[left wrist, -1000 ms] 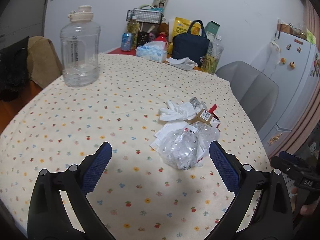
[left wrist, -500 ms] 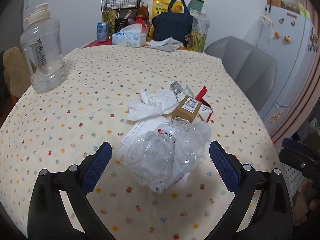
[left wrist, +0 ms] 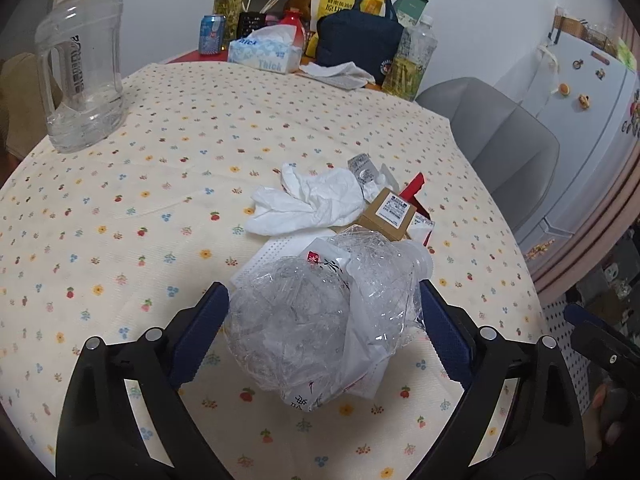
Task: Collect trash
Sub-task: 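Grasp the crushed clear plastic bottle with the left tool, then grasp the white paper sheet with the right tool while the left tool holds the bottle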
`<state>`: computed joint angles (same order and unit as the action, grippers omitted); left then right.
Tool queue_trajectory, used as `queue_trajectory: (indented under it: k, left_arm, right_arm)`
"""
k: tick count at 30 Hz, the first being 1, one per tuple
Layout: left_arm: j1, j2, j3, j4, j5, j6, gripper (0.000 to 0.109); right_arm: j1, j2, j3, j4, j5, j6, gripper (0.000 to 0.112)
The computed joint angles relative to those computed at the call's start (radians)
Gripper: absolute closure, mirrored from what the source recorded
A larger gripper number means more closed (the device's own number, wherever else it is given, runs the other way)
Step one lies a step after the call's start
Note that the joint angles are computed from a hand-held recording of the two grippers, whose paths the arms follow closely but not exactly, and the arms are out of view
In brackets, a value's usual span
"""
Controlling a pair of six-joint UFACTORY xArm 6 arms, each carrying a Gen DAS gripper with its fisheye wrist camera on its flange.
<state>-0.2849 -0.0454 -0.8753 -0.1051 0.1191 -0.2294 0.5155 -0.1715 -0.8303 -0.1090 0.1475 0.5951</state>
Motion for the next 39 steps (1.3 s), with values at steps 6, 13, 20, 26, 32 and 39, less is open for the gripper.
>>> queue_trajectory:
  k: [6,13,20,26,32,39]
  left_arm:
    - [0.015,-0.088,0.071,-0.069,-0.047,0.048,0.016]
    - [0.098,-0.182,0.142,0.097,-0.071,-0.117,0.016]
    - [0.177,-0.246,0.205,0.209,-0.085,-0.236,0.016]
    - [0.236,-0.286,0.254,0.23,-0.107,-0.271,0.016]
    - [0.261,-0.307,0.289,0.186,-0.111,-0.232,0.016]
    - [0.277,-0.323,0.312,0.164,-0.111,-0.216,0.016]
  right_arm:
    - [0.025,0.023,-0.044,-0.004,0.01,-0.016,0.017]
    - [0.076,0.102,-0.152,0.074,0.03,-0.119,0.017]
    - [0.121,0.192,-0.269,0.103,0.073,-0.18,0.021]
    - [0.158,0.286,-0.385,0.159,0.14,-0.254,0.033]
    - [0.19,0.403,-0.515,0.12,0.211,-0.247,0.045]
    - [0.201,0.499,-0.621,-0.007,0.305,-0.167,0.082]
